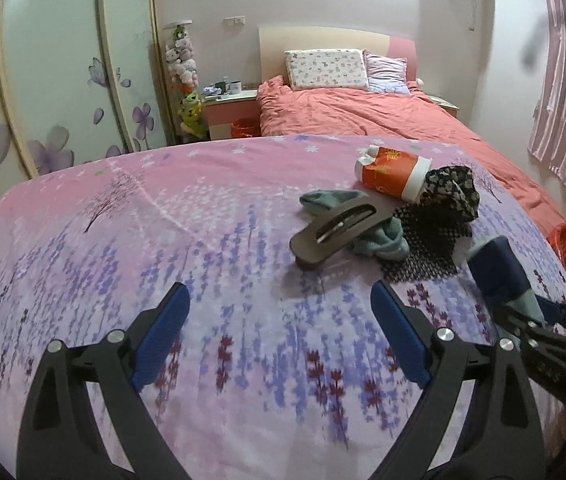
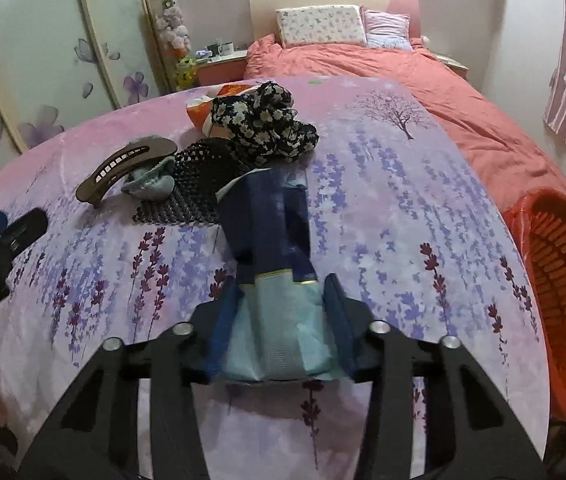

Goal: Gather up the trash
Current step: 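Grasp the brown hair clip with the left gripper while the right grasps the blue-teal cloth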

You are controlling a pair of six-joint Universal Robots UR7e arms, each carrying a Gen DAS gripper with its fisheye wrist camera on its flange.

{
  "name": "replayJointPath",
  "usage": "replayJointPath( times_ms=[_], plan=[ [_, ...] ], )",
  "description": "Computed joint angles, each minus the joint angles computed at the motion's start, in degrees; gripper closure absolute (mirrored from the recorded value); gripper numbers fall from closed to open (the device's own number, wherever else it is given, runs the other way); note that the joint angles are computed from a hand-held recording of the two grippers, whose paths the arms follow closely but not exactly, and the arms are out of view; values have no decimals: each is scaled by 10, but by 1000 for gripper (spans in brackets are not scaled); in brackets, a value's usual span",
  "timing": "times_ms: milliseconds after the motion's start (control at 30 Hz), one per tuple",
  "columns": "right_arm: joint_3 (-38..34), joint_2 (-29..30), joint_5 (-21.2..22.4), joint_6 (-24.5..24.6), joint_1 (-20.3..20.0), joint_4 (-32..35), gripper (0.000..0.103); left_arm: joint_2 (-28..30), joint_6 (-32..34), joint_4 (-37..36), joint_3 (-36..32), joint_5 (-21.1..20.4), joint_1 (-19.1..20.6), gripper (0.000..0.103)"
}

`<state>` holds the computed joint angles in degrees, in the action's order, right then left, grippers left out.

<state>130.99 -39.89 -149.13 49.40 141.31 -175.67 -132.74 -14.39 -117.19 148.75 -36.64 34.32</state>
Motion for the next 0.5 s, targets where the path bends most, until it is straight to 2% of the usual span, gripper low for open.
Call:
replayJointPath(
  times_ms=[100, 200, 267, 333, 500],
  plan=[
    [10, -14, -12, 35, 5, 34, 66, 72, 68, -111, 1, -17, 31, 13],
    [27, -22, -8, 44, 3, 10, 66, 142, 118, -188, -5, -34, 59, 13],
    [28, -25, -8, 48, 4, 16, 66, 185, 147, -221, -13, -45, 77, 15],
    [27, -24, -9, 48, 4, 19, 66, 224, 174, -246, -21, -49, 93, 24],
    [31, -21, -6, 37, 0, -3, 66, 277, 222, -289, -34, -60, 119, 33]
  ],
)
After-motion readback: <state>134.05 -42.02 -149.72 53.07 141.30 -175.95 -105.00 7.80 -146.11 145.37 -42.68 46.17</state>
